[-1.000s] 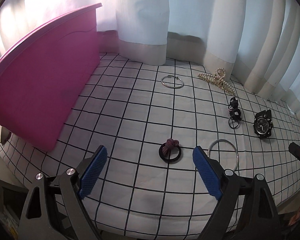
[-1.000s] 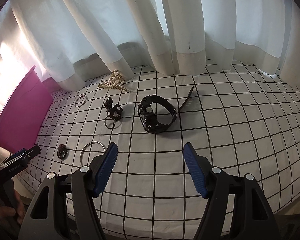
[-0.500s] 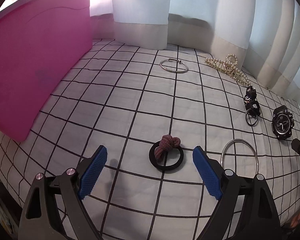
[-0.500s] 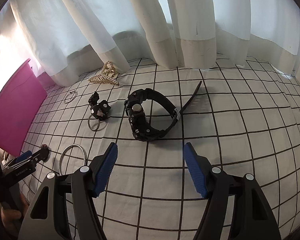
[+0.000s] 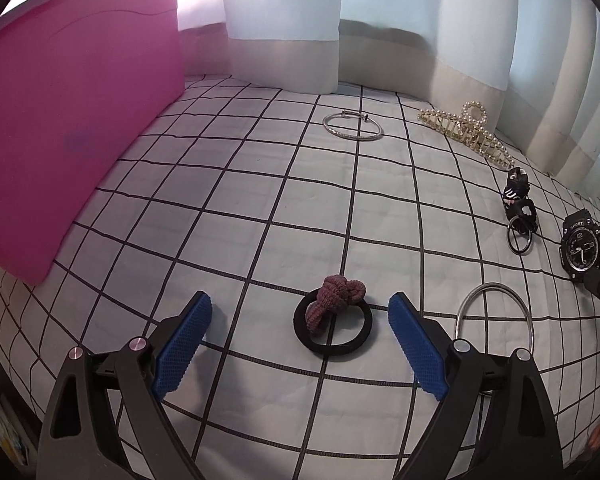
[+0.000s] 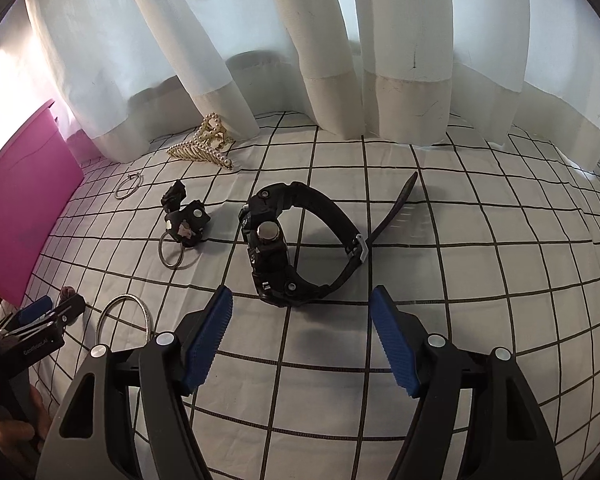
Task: Organize jewelry
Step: 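Close the left tool on the black ring with pink knot while the right tool grips the black watch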
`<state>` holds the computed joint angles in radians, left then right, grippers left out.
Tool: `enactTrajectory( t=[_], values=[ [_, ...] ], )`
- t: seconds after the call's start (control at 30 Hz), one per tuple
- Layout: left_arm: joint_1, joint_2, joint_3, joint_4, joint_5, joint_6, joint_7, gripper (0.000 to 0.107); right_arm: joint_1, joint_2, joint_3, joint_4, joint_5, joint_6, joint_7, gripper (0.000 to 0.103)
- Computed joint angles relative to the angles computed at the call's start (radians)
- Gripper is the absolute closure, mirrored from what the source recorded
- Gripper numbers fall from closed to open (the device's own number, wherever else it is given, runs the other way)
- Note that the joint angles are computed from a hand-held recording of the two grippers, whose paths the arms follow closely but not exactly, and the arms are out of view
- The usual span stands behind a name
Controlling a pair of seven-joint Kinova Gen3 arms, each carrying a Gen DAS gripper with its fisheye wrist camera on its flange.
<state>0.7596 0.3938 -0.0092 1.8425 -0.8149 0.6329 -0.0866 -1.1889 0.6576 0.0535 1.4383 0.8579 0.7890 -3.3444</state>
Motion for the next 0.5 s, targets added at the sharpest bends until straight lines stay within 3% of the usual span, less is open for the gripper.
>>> enactTrajectory(
  t=[0.5],
  values=[
    [0.002,0.012,-0.007,-0.013,-0.004,0.005,0.010,0.011,0.053,0.095,-0.004,-0.196,-0.147,0.120,0.193,0.029]
  ],
)
